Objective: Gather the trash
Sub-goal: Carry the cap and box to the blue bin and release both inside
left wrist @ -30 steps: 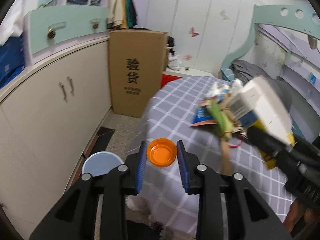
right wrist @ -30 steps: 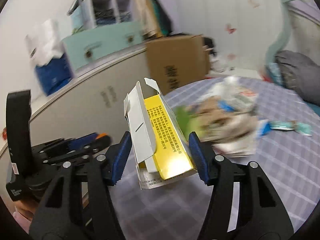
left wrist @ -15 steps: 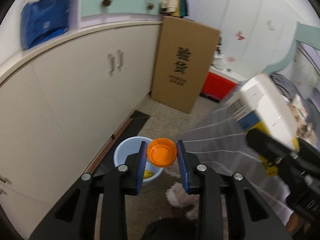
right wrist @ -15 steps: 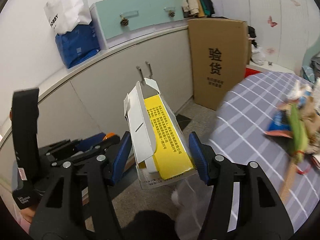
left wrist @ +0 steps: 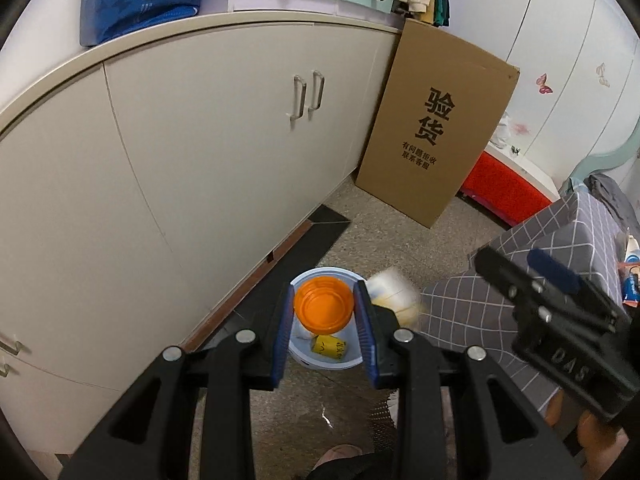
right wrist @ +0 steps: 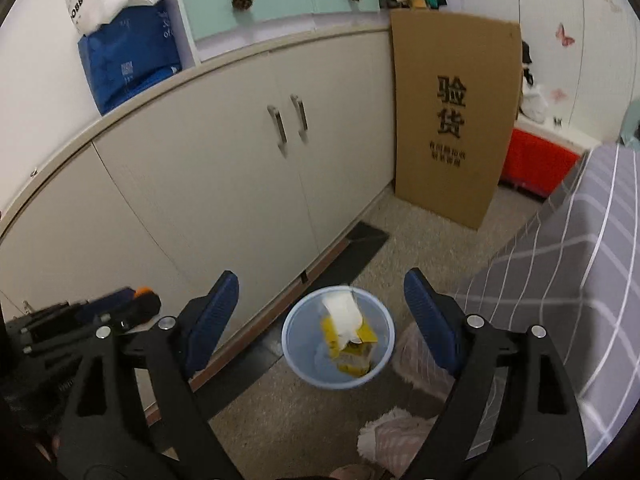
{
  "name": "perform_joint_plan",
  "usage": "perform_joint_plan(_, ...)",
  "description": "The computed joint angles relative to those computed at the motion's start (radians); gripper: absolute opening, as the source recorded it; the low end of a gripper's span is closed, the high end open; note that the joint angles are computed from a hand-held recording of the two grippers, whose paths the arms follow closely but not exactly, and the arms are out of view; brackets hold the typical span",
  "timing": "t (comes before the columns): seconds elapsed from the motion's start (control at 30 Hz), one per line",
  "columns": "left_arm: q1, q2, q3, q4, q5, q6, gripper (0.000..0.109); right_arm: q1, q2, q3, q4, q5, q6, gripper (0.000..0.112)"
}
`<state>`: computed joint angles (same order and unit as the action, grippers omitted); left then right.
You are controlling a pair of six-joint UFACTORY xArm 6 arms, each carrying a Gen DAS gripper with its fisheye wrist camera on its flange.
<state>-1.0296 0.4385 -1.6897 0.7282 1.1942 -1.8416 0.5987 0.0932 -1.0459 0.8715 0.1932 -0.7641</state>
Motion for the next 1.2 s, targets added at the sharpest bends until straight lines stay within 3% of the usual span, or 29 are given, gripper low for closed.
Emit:
perform_joint_plan(0.17, 0.008, 0.019, -0.004, -0.014, -0.038, 0.003, 0.029, -0.003, -0.02, 0.051, -0.1, -0.031, 0.085, 0.083)
perform_joint_plan(0.4, 0.015, 0.059, -0.056, -0.017, -0.051, 0.041, 0.029, -0.008, -0.051, 0.082, -0.08, -0.039, 0.064, 0.084)
perform_joint_plan(0.63, 0.016, 0.072, -0.082, -0.016, -0.048, 0.059, 0.029, 0.012, -0.083, 0.112, -0.061, -0.121, 0.036, 0.084)
perform_joint_plan(0.77, 0.022, 0.078, -0.087, -0.019, -0.058, 0.071, 0.03, 0.033, -0.097, 0.126, 0.017, -0.197, -0.028, 0.084)
perform_joint_plan(1.0, 0.047, 0.113, -0.166, -0.001, -0.056, 0.107, 0.03, 0.053, -0.097, 0.064, 0.417, -0.274, -0.342, 0.086)
perform_joint_plan(1.07, 0.059, 0.101, -0.151, 0.028, -0.101, 0.07, 0.047, 0.054, -0.093, 0.037, 0.544, -0.293, -0.455, 0.086)
perform_joint_plan(1.1, 0.059, 0.112, -0.172, 0.054, -0.076, 0.039, 0.071, 0.056, -0.092, 0.027, 0.585, -0.304, -0.494, 0.086)
perform_joint_plan(1.13, 0.054, 0.131, -0.204, 0.068, -0.044, 0.029, 0.076, 0.054, -0.091, 0.021, 0.606, -0.311, -0.511, 0.086)
perform_joint_plan(1.2, 0.05, 0.162, -0.259, 0.066, -0.015, 0.059, 0.076, 0.039, -0.098, 0.028, 0.59, -0.295, -0.478, 0.086)
